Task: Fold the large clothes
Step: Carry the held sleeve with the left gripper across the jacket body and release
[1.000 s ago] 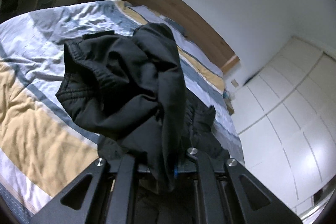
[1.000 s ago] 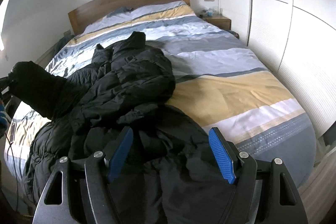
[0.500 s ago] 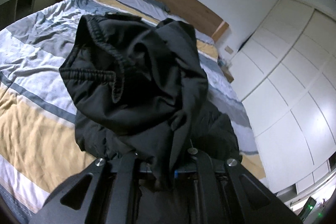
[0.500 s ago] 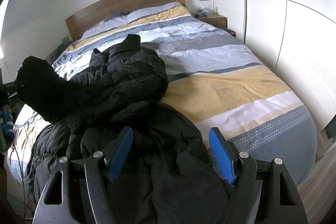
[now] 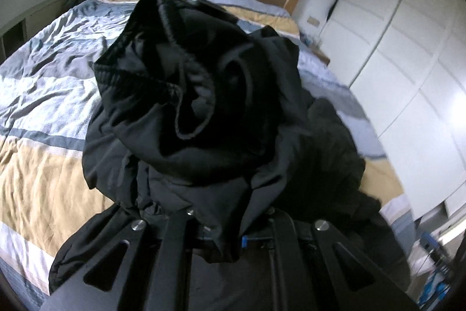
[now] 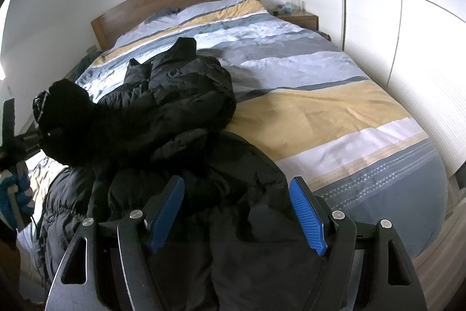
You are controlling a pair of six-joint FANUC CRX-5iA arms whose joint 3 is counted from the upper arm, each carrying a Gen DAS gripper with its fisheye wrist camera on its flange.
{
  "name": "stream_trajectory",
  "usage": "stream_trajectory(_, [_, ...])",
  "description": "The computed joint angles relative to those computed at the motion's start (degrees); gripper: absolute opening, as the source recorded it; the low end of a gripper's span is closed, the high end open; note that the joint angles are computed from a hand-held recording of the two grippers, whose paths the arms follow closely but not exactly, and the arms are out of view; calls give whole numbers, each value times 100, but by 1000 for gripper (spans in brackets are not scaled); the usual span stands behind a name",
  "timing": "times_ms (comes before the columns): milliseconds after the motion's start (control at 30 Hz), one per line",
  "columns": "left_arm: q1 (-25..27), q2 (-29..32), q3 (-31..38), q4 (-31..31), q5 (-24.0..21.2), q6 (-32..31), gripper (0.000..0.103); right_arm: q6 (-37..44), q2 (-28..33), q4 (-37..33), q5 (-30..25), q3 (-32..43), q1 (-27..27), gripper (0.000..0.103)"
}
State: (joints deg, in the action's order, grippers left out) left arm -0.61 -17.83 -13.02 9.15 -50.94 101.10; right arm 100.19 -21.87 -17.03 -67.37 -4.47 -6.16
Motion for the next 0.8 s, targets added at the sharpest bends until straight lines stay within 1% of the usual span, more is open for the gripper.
stream_trajectory(233, [-721,494,454,-947,-260,676,10,-45,47,16,1,-42,61,74])
stream_trajectory(367, [-852,655,514,-1074,-294,746,11,-35,81,4,-8,-39,84,74])
stream_trajectory(433, [-890,684,505,-1067,-266,746,11,-33,98,-1,-5,-47,91,74])
stream_trajectory(467, [-899,693,476,-1021,-229,721,13,-31,107,-10,-8,-46,94,74])
stream_trajectory(533, [-898,720,453,-866,-177,648,17,-41,124,-9,-6,-52,134,74])
stream_trajectory(600, [-870,715,340,-601,-47,461,25,-59,138,15,-2,-58,203,74])
stream_trajectory(667, [-888,699,272,-438,17,327,30,-71,133,30,3,-69,265,74])
stream_trajectory(733, [-903,664,179,-259,82,150,33,-71,126,37,2,-69,305,74])
stream_trajectory(800, [-922,602,91,-116,125,-8,38,-67,124,46,-4,-61,343,74])
